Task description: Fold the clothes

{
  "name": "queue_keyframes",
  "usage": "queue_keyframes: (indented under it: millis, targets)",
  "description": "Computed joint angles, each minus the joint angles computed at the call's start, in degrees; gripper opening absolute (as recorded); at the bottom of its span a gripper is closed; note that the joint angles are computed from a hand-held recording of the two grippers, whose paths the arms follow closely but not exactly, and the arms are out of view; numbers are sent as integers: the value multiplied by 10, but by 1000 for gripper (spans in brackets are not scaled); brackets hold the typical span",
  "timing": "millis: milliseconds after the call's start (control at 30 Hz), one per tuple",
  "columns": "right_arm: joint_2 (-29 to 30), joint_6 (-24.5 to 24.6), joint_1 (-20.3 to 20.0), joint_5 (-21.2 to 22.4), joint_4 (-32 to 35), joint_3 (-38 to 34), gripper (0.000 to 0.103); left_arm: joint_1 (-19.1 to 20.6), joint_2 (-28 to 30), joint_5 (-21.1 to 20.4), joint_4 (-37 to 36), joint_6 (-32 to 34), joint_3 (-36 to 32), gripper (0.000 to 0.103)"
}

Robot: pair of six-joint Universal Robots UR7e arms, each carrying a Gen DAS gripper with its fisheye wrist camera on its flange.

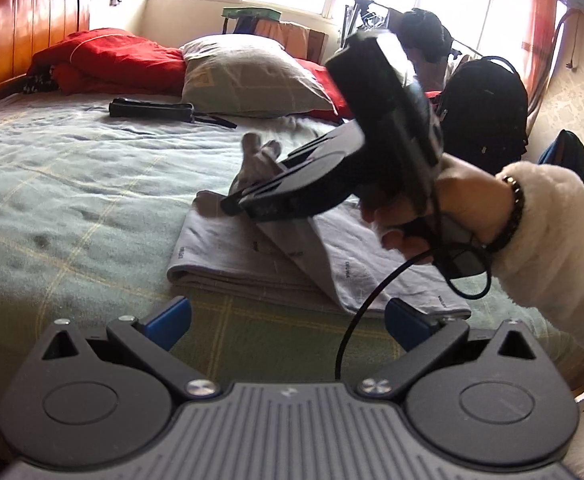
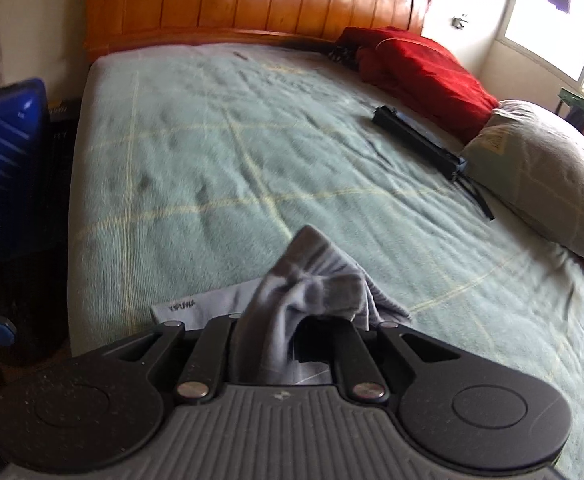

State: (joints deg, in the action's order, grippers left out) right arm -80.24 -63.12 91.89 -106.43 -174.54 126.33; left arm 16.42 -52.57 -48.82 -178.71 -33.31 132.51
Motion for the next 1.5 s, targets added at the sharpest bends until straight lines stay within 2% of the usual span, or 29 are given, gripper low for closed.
queue_keyframes:
  millis: [133, 200, 367, 533, 700, 767, 867, 933, 1000, 1033, 1167, 1200, 1267, 1400, 1500]
  targets:
    - [8, 1, -14, 11, 24, -1, 32, -1, -1, 1, 7, -9, 1, 102]
    - [1, 16, -27, 29, 64, -7, 43, -2, -1, 0, 8, -12, 3, 102]
    - [-32, 28, -50, 65, 125, -9, 63, 2, -1, -5, 5, -7, 3, 102]
    - [-101, 25, -75, 94, 194, -1, 71, 7, -3, -8, -1, 12, 0, 102]
    - [-186, 24, -115, 121, 210, 24, 75, 26, 4, -14, 19, 62, -34, 102]
    - [-218, 25, -132, 135, 207, 35, 78, 43, 19, -34, 7, 114, -64, 102]
    - [-269, 55, -178, 209, 278, 30, 84, 76, 48, -87, -13, 185, -117, 102]
    - [-294, 54, -194, 217, 258, 40, 87, 104, 76, -136, -23, 212, -157, 102]
    - [-307, 41, -203, 200, 220, 54, 88, 131, 103, -186, -9, 216, -194, 102]
    - [-314, 34, -208, 192, 200, 61, 88, 139, 112, -194, 0, 209, -204, 102]
    - [-339, 43, -261, 212, 215, 55, 88, 170, 151, -227, 36, 181, -247, 102]
    - [-343, 47, -275, 222, 215, 54, 89, 176, 158, -228, 41, 174, -254, 102]
    - [-345, 59, -300, 243, 223, 48, 89, 180, 162, -205, 29, 160, -252, 102]
    - [-343, 71, -339, 279, 236, 38, 89, 172, 146, -131, -10, 138, -227, 102]
    - [-337, 69, -349, 291, 243, 37, 90, 161, 123, -67, -24, 115, -201, 102]
